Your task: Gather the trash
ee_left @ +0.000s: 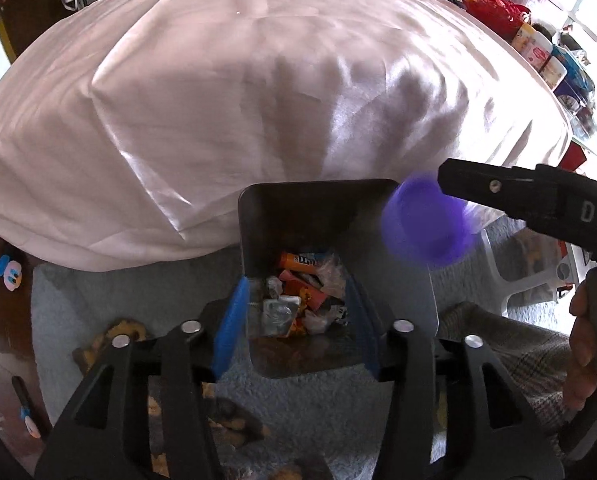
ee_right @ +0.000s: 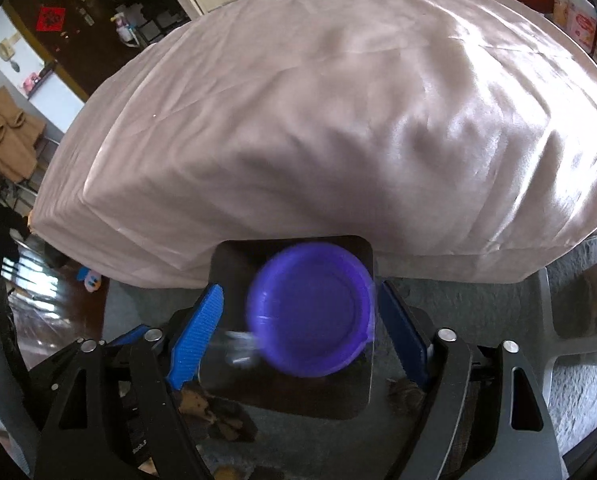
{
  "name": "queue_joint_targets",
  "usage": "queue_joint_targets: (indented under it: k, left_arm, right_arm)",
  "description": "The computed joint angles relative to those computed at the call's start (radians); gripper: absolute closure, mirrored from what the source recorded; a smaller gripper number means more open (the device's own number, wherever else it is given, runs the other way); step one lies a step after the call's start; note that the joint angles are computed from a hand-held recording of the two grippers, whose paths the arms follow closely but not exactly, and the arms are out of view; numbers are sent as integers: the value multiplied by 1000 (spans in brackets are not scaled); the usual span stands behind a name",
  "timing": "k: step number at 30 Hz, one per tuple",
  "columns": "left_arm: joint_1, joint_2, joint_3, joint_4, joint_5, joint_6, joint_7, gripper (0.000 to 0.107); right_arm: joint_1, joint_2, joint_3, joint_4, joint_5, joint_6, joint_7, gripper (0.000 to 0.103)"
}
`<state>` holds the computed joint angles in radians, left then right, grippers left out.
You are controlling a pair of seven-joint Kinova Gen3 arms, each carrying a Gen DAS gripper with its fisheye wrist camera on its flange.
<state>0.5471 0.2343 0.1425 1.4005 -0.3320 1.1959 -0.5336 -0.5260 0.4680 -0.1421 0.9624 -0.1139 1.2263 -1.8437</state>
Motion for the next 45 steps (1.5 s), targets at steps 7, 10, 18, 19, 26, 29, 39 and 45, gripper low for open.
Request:
queue_joint_targets:
  k: [7,10,18,19,26,29,39,45]
  left_arm:
    - [19,-2,-5,-27,-56,46,24,34]
    - [14,-15,20,-35,-105,65,51,28]
    - [176,-39,-7,-77,-411,201,166,13]
    - [196,-37,-5,-88,-450,225,181,13]
    - [261,-37,41,-125,-639,326,251,13]
    - [271,-45,52,-124,-652,329,256,13]
    - [328,-49,79,-129,-706,354,271,13]
    - [342,-58,86,-136,-724,350,317,13]
  right_arm:
    - [-2,-28,12,17,20,-33,-26,8]
    - [0,-55,12,30,33,-61,-30,4]
    - [-78,-178,51,124,236,-193,-119,3]
    - [-86,-192,51,139,273,-209,-139,3]
    - [-161,-279,51,234,548,-287,-280,3]
    - [-154,-318,27,279,614,-324,-325,3]
    - [-106,-403,-44,378,666,-392,-391,3]
    - [-94,-437,-74,444,739,-414,-478,3]
